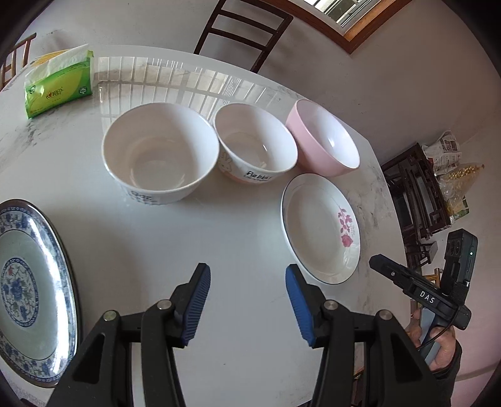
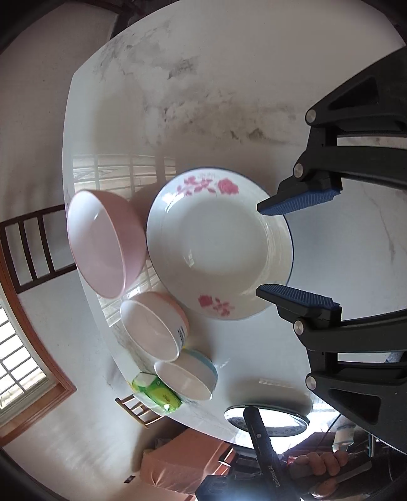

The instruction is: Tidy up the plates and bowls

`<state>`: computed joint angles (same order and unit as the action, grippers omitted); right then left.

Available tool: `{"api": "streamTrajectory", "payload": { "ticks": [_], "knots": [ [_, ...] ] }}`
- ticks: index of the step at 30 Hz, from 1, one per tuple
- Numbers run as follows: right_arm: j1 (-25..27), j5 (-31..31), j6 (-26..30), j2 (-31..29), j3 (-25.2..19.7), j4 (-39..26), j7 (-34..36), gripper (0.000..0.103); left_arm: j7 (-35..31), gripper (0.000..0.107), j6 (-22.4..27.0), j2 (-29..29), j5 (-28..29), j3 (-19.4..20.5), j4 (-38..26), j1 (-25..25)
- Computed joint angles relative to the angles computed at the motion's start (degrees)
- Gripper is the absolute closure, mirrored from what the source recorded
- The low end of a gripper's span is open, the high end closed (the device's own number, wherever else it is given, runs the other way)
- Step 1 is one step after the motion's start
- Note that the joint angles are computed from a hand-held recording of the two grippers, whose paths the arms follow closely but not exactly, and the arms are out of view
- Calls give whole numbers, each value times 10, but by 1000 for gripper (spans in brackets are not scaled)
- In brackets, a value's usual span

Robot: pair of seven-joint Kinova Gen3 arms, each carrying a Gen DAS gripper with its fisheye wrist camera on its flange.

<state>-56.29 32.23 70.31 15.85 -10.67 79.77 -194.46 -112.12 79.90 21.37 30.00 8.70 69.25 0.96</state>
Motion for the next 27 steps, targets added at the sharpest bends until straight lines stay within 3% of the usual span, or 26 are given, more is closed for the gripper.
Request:
{"api": "streamTrajectory", "payload": {
  "ticks": [6,12,19,27],
  "knots": [
    [54,-13,-102,-47,-3,110,-10,65,55,56,-56,17,-30,10,2,66],
    [97,-17,-181,-57,-5,161,-3,75,113,56,-82,44,-43,16,-5,95],
    [119,-23,-224,-52,0,181,22,83,144,56,-96,60,-71,18,-15,114],
    [124,-33,-219,-42,7,170,61,88,163,56,-103,74,-100,20,-23,136]
  ]
}}
